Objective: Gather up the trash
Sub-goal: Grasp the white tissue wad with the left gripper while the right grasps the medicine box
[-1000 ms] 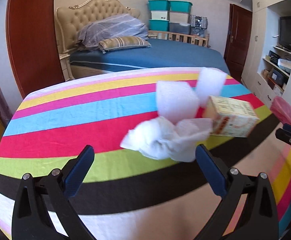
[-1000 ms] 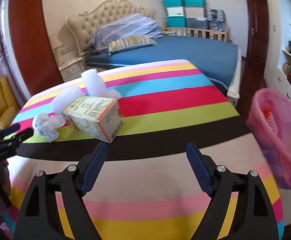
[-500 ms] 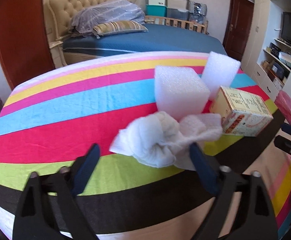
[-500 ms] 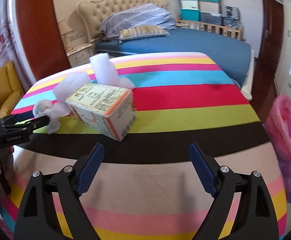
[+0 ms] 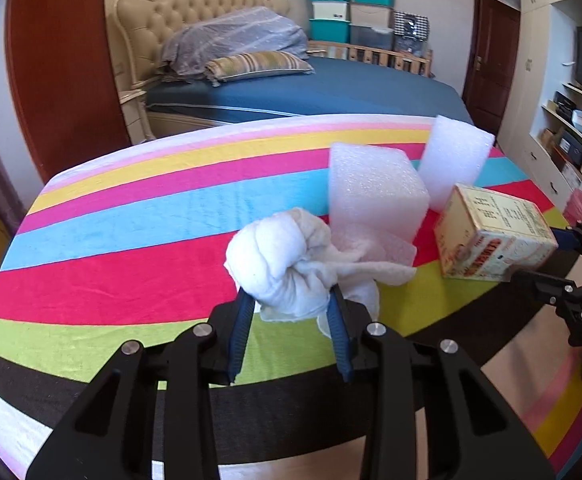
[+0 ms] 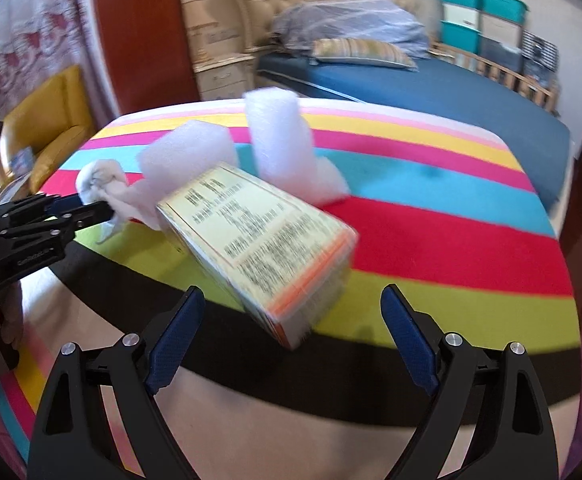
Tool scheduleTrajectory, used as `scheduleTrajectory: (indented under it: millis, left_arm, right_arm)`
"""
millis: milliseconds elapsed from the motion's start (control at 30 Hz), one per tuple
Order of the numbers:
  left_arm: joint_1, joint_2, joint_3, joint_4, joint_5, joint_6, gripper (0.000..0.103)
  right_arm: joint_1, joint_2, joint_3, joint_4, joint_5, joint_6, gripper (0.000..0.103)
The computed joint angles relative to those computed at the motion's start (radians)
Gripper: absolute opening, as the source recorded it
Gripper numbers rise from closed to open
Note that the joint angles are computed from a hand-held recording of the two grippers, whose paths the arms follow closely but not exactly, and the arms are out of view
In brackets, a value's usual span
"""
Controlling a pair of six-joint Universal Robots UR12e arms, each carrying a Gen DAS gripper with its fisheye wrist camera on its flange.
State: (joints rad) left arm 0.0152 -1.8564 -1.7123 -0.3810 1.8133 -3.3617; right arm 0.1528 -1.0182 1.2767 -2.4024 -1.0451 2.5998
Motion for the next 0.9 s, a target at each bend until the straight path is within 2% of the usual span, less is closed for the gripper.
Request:
scheduleTrajectory:
  millis: [100, 233, 433, 600, 667, 800, 900]
  left_arm:
    - [-0.005, -0.001, 0.002, -0.002, 0.02, -0.002, 0.035]
    - [-0.012, -0.002, 0.0, 0.006, 0.045, 0.011, 0.035]
    - [-0.013, 0.001, -0.009, 0.013, 0.06, -0.011, 0.035]
    - [-0.011, 0.009, -0.021, 0.025, 0.054, -0.043, 0.035]
    - [-0.011, 0.011, -0.024, 0.031, 0.05, -0.047, 0.035]
    - [-0.009, 0.016, -0.035, 0.054, 0.039, -0.047, 0.035]
    - [-0.007, 0.019, -0.039, 0.066, 0.03, -0.044, 0.035]
  right_arm:
    - [0.006, 0.014, -0.025, 0.008, 0.013, -0.05, 0.085]
    - [0.007, 0.027, -0.049, 0.033, 0.038, -0.073, 0.085]
    - [-0.008, 0.002, -0.021, 0.089, 0.134, -0.136, 0.084]
    - [-0.015, -0.053, 0.053, 0.124, 0.163, -0.205, 0.072]
    - [-0.01, -0.063, 0.07, 0.105, 0.143, -0.196, 0.071]
    - [0.017, -0.052, 0.072, 0.008, 0.044, -0.087, 0.071]
    - [0.032, -0.031, 0.043, -0.009, 0.001, -0.015, 0.071]
